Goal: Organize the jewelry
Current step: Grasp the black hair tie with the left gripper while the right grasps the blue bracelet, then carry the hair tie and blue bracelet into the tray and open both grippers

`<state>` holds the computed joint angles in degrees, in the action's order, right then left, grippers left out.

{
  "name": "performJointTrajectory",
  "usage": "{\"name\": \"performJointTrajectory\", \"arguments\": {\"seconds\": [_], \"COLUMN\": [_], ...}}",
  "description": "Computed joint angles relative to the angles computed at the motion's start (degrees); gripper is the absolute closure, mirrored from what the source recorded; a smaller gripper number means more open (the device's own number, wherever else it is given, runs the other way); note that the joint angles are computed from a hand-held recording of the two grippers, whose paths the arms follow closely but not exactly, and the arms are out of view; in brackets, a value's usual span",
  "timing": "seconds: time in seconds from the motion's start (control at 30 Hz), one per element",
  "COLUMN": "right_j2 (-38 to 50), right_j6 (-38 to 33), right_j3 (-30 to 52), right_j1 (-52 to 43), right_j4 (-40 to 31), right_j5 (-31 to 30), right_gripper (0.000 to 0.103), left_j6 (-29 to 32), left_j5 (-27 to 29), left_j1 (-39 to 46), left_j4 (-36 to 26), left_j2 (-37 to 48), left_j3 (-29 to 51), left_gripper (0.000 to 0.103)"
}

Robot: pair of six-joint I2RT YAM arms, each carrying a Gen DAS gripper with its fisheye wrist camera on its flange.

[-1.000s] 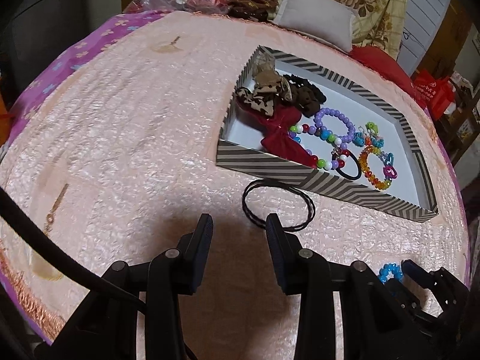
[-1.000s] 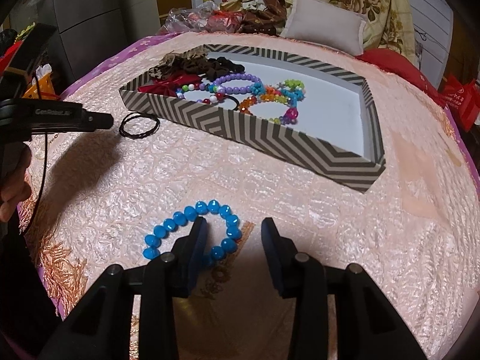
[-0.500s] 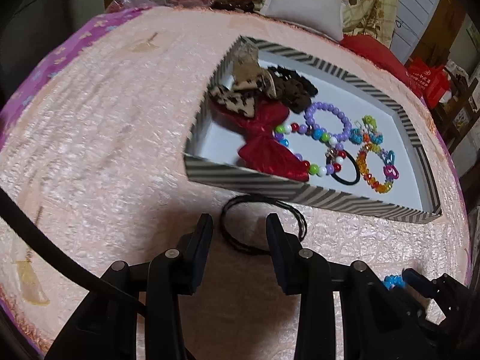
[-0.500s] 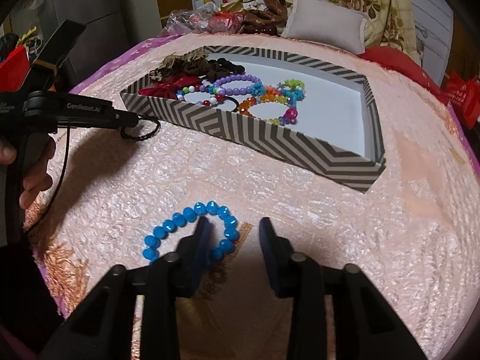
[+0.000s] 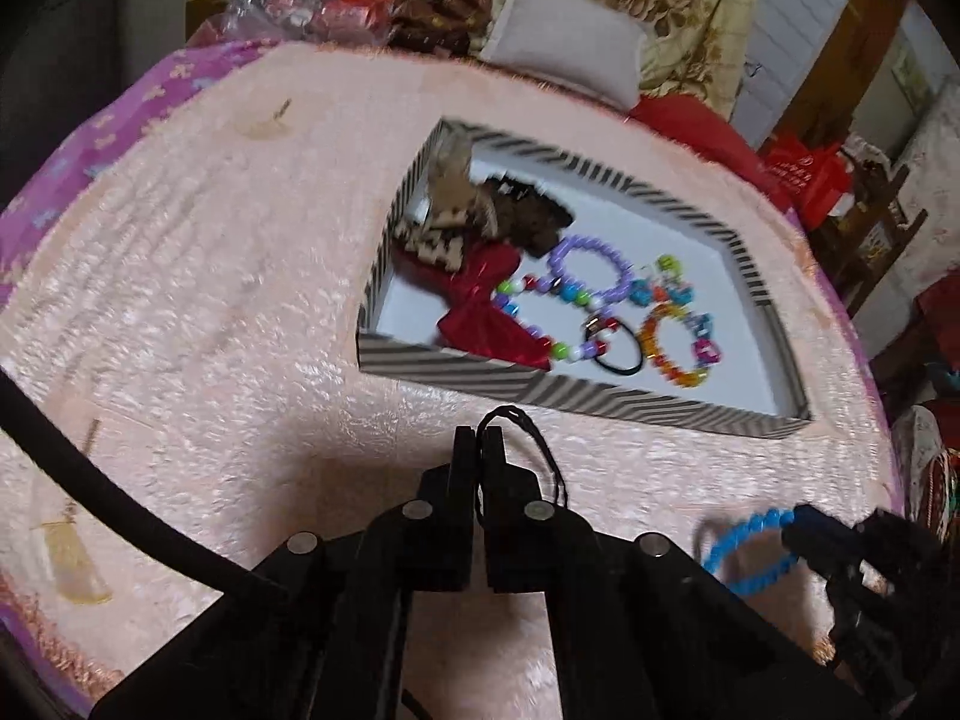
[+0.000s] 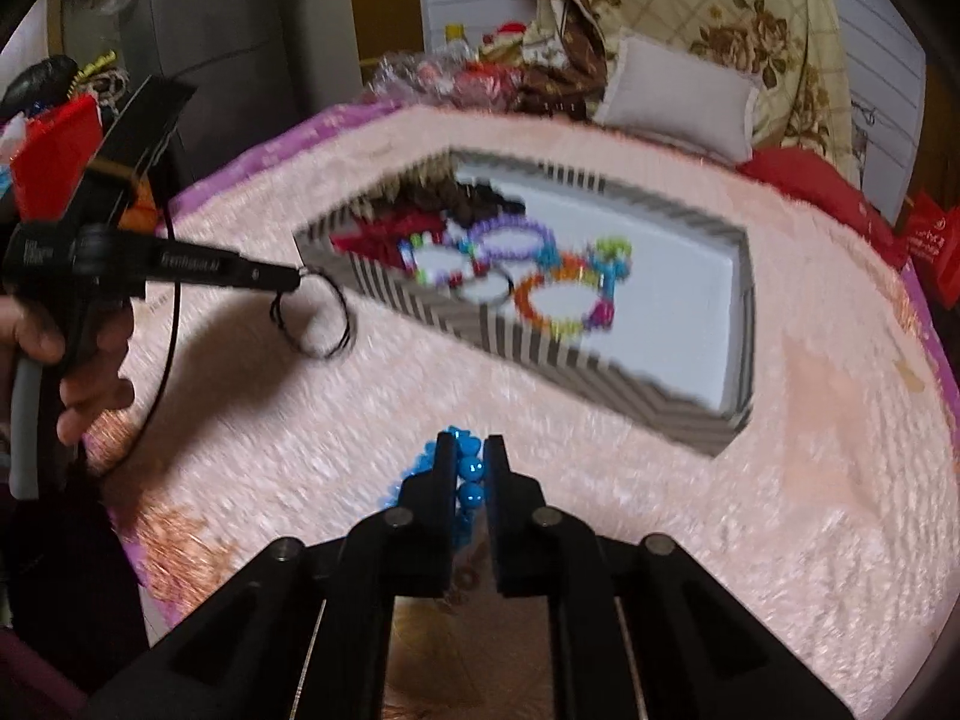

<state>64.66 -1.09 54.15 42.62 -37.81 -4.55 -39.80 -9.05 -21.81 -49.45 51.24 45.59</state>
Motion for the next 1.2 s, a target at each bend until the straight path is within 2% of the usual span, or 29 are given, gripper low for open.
{"name": "performJointTrajectory", "arguments": {"seconds": [0.1,0.4,0.87,1.2], "right_j2": [-0.6,1.2,8.9,14.1], "right_j6": [-0.5,-2.3,-3.9,-5.4], "right_j3": [2.9,9.5,17.0,19.1], "right_j1": [-1.1,-5.7,-11.2,-13.2], "right_j4": [-1.4,-3.3,-2.6,-2.0], "right_j5": [-0.2,-2.0,-3.5,-5.3], "right_gripper": [0.095,0.095,0.095,0.095], "left_j6": [-1.1,-2.5,-0.6,1.6], "left_j5": [-3.5,-10.0,-13.6,-11.7], "left_j1": [-3.3,-8.8,-10.1,-7.8], "left_j4": [-3.7,-8.3,-6.6,-2.8], "left_j2": [-1.1,1.9,11.2,17.0], "left_j3": [3.5,12.5,19.1,21.1], "left_gripper": [0.103,0.103,0.103,0.103]}}
